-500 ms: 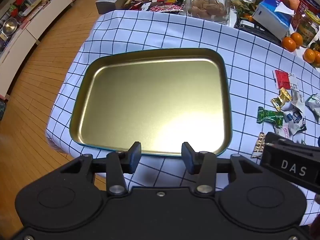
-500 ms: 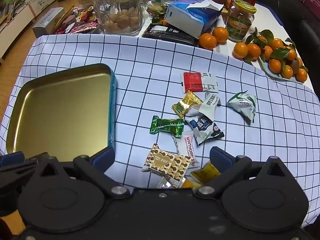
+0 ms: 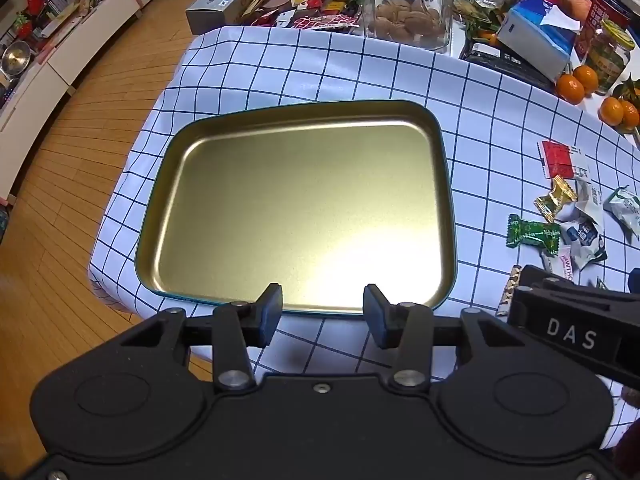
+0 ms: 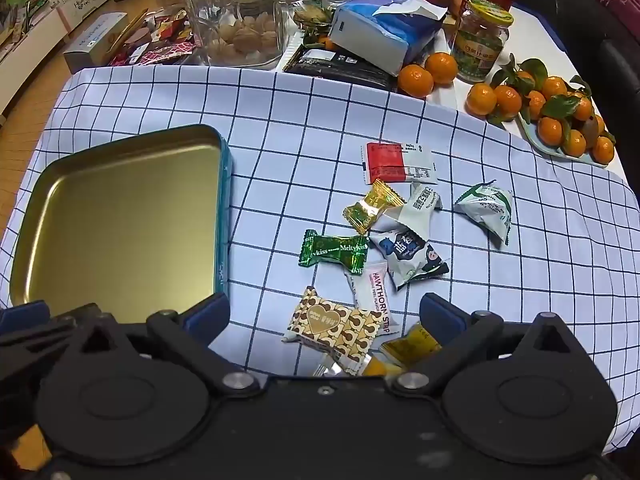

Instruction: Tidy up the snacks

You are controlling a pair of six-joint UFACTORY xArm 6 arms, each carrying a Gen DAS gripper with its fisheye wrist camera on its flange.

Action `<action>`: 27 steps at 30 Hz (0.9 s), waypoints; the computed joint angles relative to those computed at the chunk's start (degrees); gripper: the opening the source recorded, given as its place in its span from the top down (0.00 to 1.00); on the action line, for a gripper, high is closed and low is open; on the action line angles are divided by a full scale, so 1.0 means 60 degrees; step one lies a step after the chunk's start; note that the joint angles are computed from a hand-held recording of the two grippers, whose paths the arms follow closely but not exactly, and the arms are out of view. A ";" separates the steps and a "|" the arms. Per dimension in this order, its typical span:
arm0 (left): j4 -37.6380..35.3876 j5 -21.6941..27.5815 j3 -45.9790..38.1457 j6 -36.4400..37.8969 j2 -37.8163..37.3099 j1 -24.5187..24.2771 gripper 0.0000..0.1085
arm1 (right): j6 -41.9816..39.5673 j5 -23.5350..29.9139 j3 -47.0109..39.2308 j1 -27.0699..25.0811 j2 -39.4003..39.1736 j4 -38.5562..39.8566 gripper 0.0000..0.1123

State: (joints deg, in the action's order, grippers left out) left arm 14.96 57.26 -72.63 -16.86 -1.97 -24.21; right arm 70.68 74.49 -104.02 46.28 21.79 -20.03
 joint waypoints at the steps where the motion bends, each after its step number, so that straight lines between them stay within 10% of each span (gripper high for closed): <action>1: -0.0005 -0.0001 0.0003 0.0007 -0.0003 0.0004 0.51 | -0.0007 -0.0005 0.0012 -0.0006 -0.0009 0.0002 0.08; 27: -0.0061 0.0000 -0.0021 0.0015 0.0024 0.0030 0.51 | -0.0014 0.0017 0.0026 -0.0006 -0.0012 -0.0005 0.08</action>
State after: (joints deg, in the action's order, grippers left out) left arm 14.59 57.26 -72.75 -16.77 -1.83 -24.03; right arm 70.60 74.59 -103.86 46.24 21.72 -20.06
